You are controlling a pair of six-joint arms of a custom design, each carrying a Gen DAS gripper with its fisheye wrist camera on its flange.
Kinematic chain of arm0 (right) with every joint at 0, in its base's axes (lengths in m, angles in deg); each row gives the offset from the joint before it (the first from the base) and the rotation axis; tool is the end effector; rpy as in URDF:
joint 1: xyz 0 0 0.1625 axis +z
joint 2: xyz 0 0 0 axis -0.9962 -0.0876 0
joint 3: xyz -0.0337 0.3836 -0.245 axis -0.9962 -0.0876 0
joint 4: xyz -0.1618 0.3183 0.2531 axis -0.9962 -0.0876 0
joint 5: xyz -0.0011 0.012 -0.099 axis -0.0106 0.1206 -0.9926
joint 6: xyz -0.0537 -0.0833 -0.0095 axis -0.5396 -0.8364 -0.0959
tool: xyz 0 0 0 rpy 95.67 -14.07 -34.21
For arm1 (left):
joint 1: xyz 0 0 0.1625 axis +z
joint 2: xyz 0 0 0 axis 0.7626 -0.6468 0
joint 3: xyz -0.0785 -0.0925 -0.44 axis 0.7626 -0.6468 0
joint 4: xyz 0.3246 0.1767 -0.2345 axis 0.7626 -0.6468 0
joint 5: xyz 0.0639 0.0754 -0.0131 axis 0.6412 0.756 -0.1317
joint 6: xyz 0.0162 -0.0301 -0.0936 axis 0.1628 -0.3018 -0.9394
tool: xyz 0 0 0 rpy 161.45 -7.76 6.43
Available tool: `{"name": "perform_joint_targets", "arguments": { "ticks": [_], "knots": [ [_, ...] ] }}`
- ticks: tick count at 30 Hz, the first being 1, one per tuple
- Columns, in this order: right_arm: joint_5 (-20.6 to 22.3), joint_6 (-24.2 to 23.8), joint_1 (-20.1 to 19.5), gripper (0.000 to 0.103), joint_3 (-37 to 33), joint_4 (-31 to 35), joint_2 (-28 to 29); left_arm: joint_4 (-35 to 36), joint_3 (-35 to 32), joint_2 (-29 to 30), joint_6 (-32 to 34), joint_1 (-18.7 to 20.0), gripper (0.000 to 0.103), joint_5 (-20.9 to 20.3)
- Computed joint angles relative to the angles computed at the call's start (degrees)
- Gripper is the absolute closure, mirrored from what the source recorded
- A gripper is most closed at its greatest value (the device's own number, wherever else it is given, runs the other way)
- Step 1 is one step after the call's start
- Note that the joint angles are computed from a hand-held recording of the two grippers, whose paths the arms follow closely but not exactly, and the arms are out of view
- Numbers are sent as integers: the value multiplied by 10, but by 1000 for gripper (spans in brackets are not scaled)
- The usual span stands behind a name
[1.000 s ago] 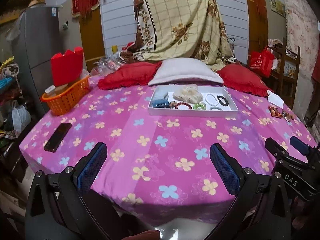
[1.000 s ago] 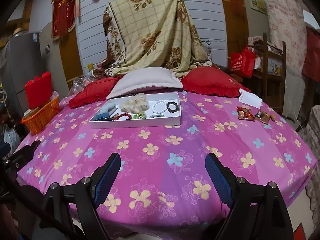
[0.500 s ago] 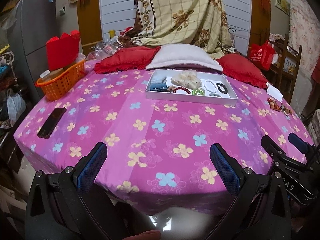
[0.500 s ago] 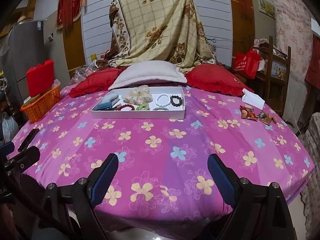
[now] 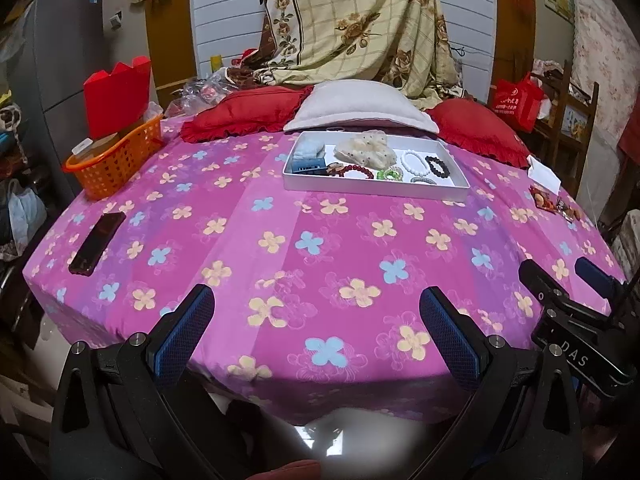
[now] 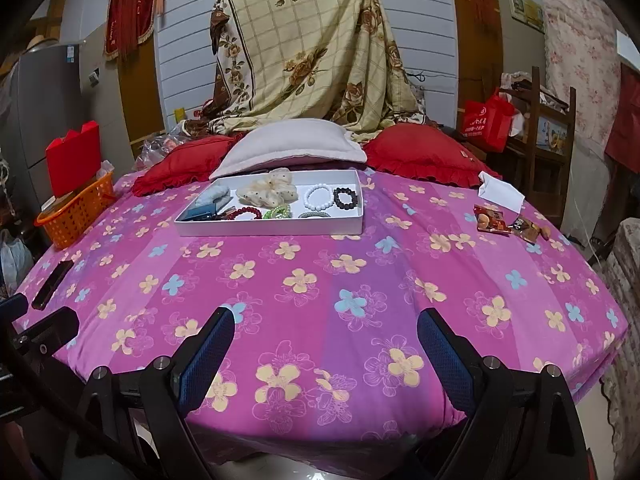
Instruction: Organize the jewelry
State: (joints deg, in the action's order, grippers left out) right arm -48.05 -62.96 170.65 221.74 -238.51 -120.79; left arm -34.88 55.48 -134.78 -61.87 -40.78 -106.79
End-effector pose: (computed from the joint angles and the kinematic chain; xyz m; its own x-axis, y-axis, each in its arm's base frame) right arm 0.0896 -0.3443 0.2697 -0.7216 -0.2488 0.6461 -0.6492 0.5674 -0.5066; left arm -0.3586 -0.2733 0.0611 -0.6643 -0.2668 -0.6982 0.4275 0.6307 -0.6477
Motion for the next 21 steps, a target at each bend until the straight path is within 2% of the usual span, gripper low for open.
{"name": "perform_joint_targets", "arguments": {
  "ticks": [21],
  "knots": [
    [-14, 7, 2, 12, -5, 0, 10, -38, 14, -9, 21, 6, 0, -20]
  ]
}}
